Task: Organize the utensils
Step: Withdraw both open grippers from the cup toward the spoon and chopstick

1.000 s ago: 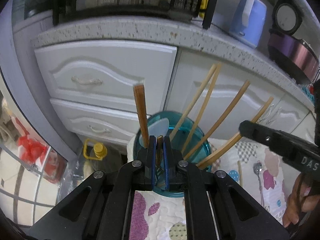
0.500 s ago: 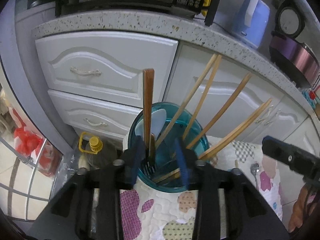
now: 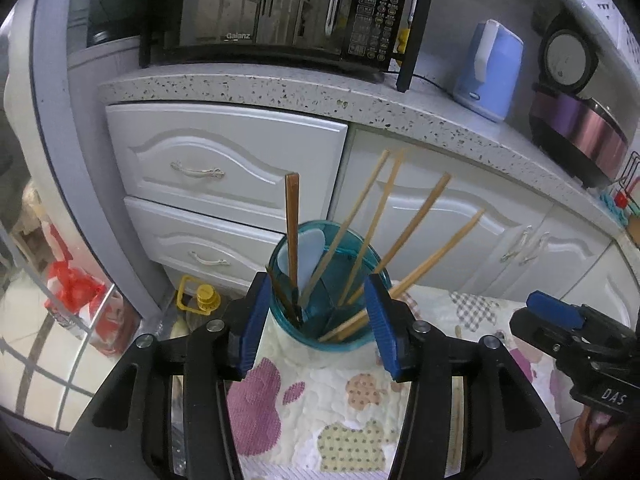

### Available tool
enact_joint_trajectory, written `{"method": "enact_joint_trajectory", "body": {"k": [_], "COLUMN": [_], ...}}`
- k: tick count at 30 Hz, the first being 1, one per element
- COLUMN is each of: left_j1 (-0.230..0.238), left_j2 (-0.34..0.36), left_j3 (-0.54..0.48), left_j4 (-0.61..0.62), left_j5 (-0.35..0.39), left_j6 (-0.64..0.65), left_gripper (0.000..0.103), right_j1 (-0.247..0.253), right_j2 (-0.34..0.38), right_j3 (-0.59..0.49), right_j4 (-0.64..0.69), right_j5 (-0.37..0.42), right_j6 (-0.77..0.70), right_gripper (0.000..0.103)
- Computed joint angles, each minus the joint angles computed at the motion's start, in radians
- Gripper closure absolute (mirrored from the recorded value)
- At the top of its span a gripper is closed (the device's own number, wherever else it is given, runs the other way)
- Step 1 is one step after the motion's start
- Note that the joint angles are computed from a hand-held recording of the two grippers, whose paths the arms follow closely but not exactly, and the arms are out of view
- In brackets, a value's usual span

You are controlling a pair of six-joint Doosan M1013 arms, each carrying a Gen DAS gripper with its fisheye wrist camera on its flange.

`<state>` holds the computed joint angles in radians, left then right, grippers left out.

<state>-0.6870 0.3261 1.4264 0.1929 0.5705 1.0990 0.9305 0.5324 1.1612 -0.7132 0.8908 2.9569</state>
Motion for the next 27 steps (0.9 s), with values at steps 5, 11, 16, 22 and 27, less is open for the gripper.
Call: {"method": "enact_joint_trajectory", "body": {"k": [5,11,16,22,27], "left_j1": [-0.022,-0.045,-0.066,-0.093,-0.111], "left_j2": [-0.016,-0.022,-0.024,-0.029,-0.038], "left_j3": [0.029,0.044,0.052,0.057,0.062], "left_j4": [0.008,-0.031,-0.031,-0.016,0.027], "left_j5": [-0.002,-0.007,-0.01,-0.003,-0.008], "left_j6": [-0.002,0.024,0.031,0.035,0.007], "left_gripper": [0.055,0.055,0.055,0.055,0.055], "right_j1": [0.014,0.033,0.051,0.058,0.065], "right_j2": [-0.009,-0.036,-0.052,-0.088,-0.116], "right_j3": [0.009,0.048,0.077,0.139,0.184], "right_j4": [-0.014,-0.041,-0.055,-0.049,-0.042], "right_j5": [0.051,0.116,0.2,0.23,0.255], "right_j6": [-0.002,0.041,0.037,0.096,0.142], "right_gripper": [0.042,0.038,0.038,0.037,0.037]}}
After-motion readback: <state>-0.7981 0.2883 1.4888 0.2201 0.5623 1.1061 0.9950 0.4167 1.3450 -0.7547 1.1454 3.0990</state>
